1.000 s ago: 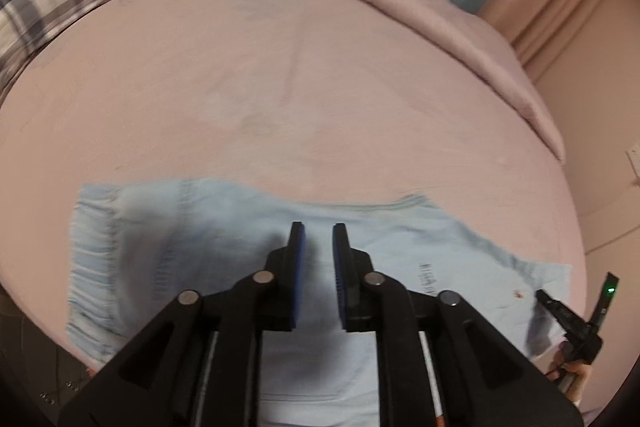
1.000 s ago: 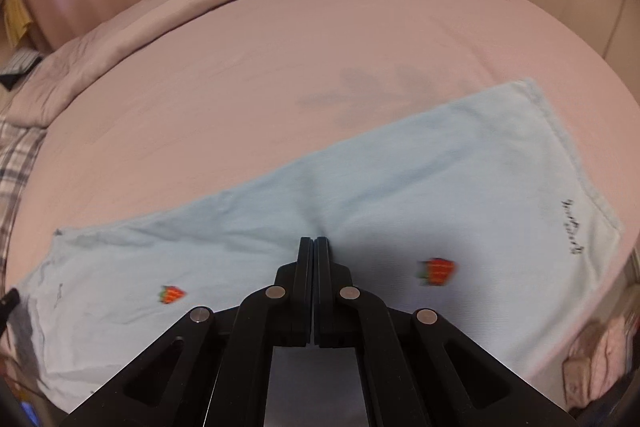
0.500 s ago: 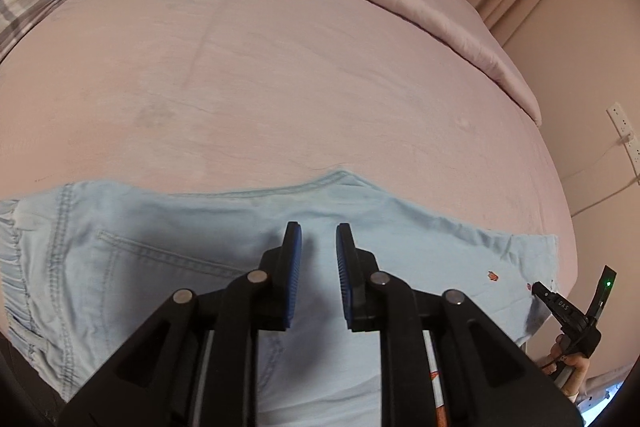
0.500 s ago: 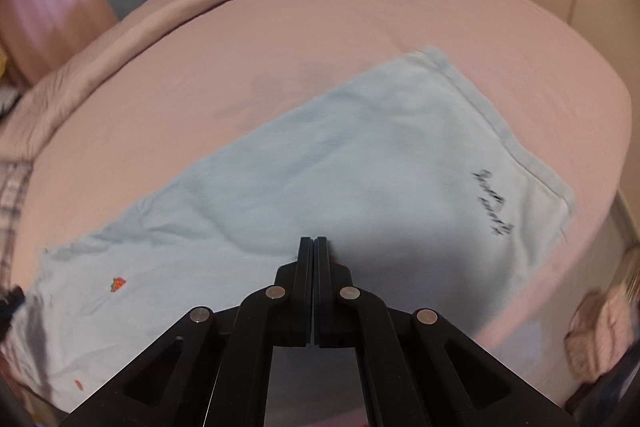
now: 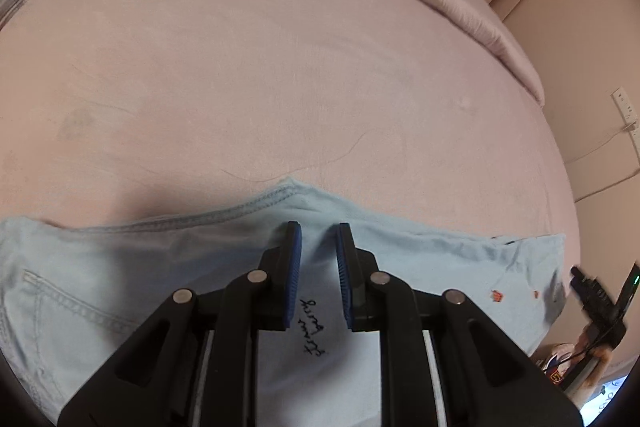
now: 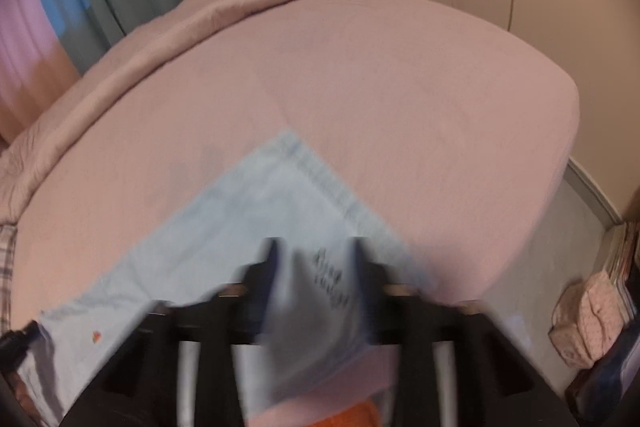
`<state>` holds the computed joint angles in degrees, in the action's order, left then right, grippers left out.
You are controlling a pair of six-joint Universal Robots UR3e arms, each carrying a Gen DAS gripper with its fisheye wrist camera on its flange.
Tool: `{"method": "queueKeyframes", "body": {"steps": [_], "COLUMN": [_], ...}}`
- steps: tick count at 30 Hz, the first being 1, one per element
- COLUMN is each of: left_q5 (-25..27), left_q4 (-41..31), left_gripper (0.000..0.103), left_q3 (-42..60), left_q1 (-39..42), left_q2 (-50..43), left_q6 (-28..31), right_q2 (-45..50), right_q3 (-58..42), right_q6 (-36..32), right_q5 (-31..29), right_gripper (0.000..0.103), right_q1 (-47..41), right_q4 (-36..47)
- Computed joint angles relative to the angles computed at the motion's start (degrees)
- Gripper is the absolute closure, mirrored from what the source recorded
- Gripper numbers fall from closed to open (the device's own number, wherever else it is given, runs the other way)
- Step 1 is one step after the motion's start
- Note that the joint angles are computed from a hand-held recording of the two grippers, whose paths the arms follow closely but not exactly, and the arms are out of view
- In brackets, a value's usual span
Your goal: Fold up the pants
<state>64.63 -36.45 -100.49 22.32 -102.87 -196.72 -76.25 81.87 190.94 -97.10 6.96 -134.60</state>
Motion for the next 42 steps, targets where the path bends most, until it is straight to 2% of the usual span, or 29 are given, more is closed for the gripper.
{"method": "queueKeyframes", "body": {"steps": [1, 4, 8, 11, 14, 20, 22, 26, 28, 30, 31, 32, 33, 36, 38, 42], "left_q5": [0.61, 0.24, -3.32, -5.65, -5.13, -2.79, -2.94, -1.83, -0.89, -3.07, -4.39, -4.75, -4.86, -7.16, -9.67, -9.66], "left_q4": [1.00, 1.12, 0.66, 1.00, 1.24, 2.35, 2.45, -0.14, -3.06, -2.68, -1.83, -1.44, -0.96, -0.44, -1.65, -2.74], "left_gripper": [0.085, 0.085, 0.085, 0.085, 0.085, 0.085, 0.085, 0.085, 0.080, 0.074, 0.071, 0.069, 0.066, 0.064, 0.064, 0.064], "left_q3": [-0.04, 0.16, -0.29, -1.30, -1.66, -1.17, -1.40, -0.47, 0.63, -1.81, -3.84, -5.11, -6.74, -11.34, -12.77, -13.85], "left_q1": [-0.42, -0.34, 1.44, 2.66, 2.24, 0.55, 0.67, 0.17, -0.59, -0.47, -0.56, -0.83, -1.37, -2.55, -2.94, -6.22], "left_q2": [-0.58, -1.43, -2.17, -2.04, -1.65, -2.27, -2.27, -1.31, 0.08, 3.59, 5.99, 7.61, 9.69, 14.23, 15.26, 15.68], "left_q6": [-0.14, -0.10, -0.29, 0.08, 1.05, 1.00, 1.13, -0.07, -1.03, -0.04, 0.86, 1.27, 1.47, 1.75, 2.43, 3.23], "right_q2": [0.26, 7.39, 17.76, 26.64, 29.61, 23.38, 23.85, 30.53, 29.78, 26.02, 23.51, 20.37, 16.41, 5.77, -0.83, -5.93], "right_q3": [-0.98, -12.72, -27.73, -39.97, -42.87, -32.01, -32.22, -39.80, -39.13, -34.83, -31.32, -27.02, -21.70, -7.82, 0.60, 8.37], "right_q6": [-1.15, -3.11, -4.26, -3.40, -2.99, -0.39, -1.04, -1.34, -1.32, -0.65, -0.77, -1.08, -1.61, -2.20, -1.03, -0.72], "right_q5": [0.63, 2.68, 5.68, 2.95, 3.68, 5.01, 4.69, 1.26, 0.78, 1.12, 0.93, 0.48, -0.60, -1.12, 1.09, 5.33], "right_gripper": [0.049, 0.049, 0.049, 0.049, 0.081, 0.094, 0.094, 0.094, 0.093, 0.079, 0.072, 0.060, 0.054, 0.054, 0.054, 0.054], "right_q1": [-0.30, -0.81, -1.19, 0.01, -0.23, -1.44, -1.50, -0.14, -0.03, -0.36, -0.66, -0.72, -0.75, -2.31, -4.81, -7.26], "right_q4": [0.71, 7.16, 13.24, 19.12, 19.94, 9.70, 9.58, 14.92, 13.84, 12.10, 9.93, 7.50, 4.63, -0.90, -2.09, -2.07]}}
